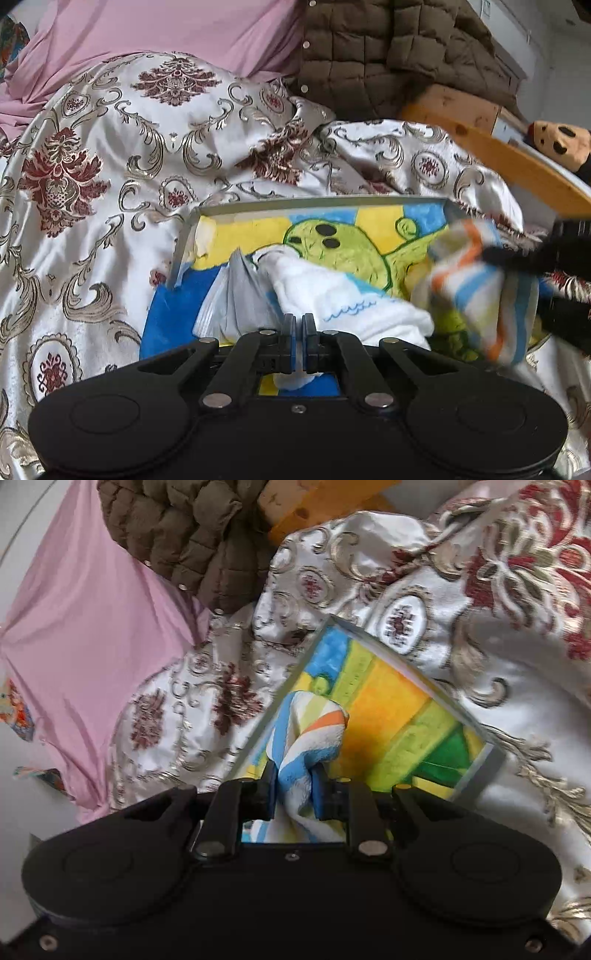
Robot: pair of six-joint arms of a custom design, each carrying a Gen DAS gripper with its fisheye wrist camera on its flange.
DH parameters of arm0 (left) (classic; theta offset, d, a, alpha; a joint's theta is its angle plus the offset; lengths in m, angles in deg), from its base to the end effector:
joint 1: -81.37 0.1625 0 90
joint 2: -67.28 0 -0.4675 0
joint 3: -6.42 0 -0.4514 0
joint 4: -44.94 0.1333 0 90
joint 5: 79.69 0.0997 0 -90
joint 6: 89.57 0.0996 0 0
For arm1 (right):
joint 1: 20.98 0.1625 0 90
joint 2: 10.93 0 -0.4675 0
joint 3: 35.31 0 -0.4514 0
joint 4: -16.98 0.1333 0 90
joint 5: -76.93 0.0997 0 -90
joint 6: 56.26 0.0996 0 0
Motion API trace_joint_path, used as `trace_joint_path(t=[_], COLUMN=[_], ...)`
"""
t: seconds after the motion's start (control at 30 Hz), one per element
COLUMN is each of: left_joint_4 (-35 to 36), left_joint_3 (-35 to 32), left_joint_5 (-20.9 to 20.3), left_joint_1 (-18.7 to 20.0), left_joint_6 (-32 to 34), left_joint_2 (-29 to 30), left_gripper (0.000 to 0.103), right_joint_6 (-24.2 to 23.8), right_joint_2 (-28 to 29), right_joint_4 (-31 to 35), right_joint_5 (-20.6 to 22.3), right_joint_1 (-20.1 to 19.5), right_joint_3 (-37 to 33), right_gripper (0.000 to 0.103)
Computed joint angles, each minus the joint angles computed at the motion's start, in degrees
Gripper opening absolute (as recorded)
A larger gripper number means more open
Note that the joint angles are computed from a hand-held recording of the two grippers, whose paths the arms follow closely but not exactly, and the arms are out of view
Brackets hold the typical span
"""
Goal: Organize soft objects
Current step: 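Open the right gripper over the tray while the left gripper releases the white cloth, then lift both grippers away from the tray back over the pile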
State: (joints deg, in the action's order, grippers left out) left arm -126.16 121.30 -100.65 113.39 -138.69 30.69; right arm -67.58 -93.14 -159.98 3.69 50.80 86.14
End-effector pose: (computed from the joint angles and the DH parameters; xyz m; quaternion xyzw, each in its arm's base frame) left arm -0.3619 -0.4932 -0.0315 0.0498 0.8223 -0.4677 0.3203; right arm -0.0183 -0.5737 0.3497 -0.0044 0.9067 -0.4209 0.0269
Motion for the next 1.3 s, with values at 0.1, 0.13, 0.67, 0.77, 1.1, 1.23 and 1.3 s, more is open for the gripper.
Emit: trace_joint_path(t=[0.1, 0.13, 0.67, 0.77, 1.1, 1.23, 1.3], left_joint_4=[2.43, 3.52, 11.76, 14.89, 27.45, 38.70, 44.28], left_joint_3=[-0.02, -0.14, 2.48, 3.55, 5.74, 6.19, 6.61], left_joint_5=[-0.85, -0.98, 1.08, 2.42, 7.21, 9.30, 10.27], left_joint_1=[0.12, 0.15, -3.44, -5.05, -12.52, -16.51, -18.48], left_joint_6=[-1.96, -2.54, -14.17, -18.28, -30.90, -40.87, -45.89], left_joint_2=[-0.22, -0.29, -4.52, -6.26, -11.35, -13.52, -14.61], left_gripper=[0.004, 0.004, 0.064, 0.074, 0.096, 0.102, 0.102], right_joint_6=[-0.70, -0.40, -2.39, -3.85, -14.17, -18.71, -19.45], right_joint_2=[1.05, 1.36, -4.53, -7.97, -22.59, -28.91, -32.34], right_joint_4=[-1.14, -1.00, 3.09, 5.27, 12.17, 11.87, 11.46], right_joint_5=[-1.47, -1.68, -0.55, 2.43, 10.90, 15.42, 19.73], right_joint_1=[1.00, 0.95, 0.84, -0.08, -2.42, -4.23, -6.49], right_joint_3=[-0.47, -0.64, 1.09, 2.32, 7.84, 11.37, 13.51], right_gripper=[0.015, 0.015, 0.080, 0.093, 0.103, 0.103, 0.103])
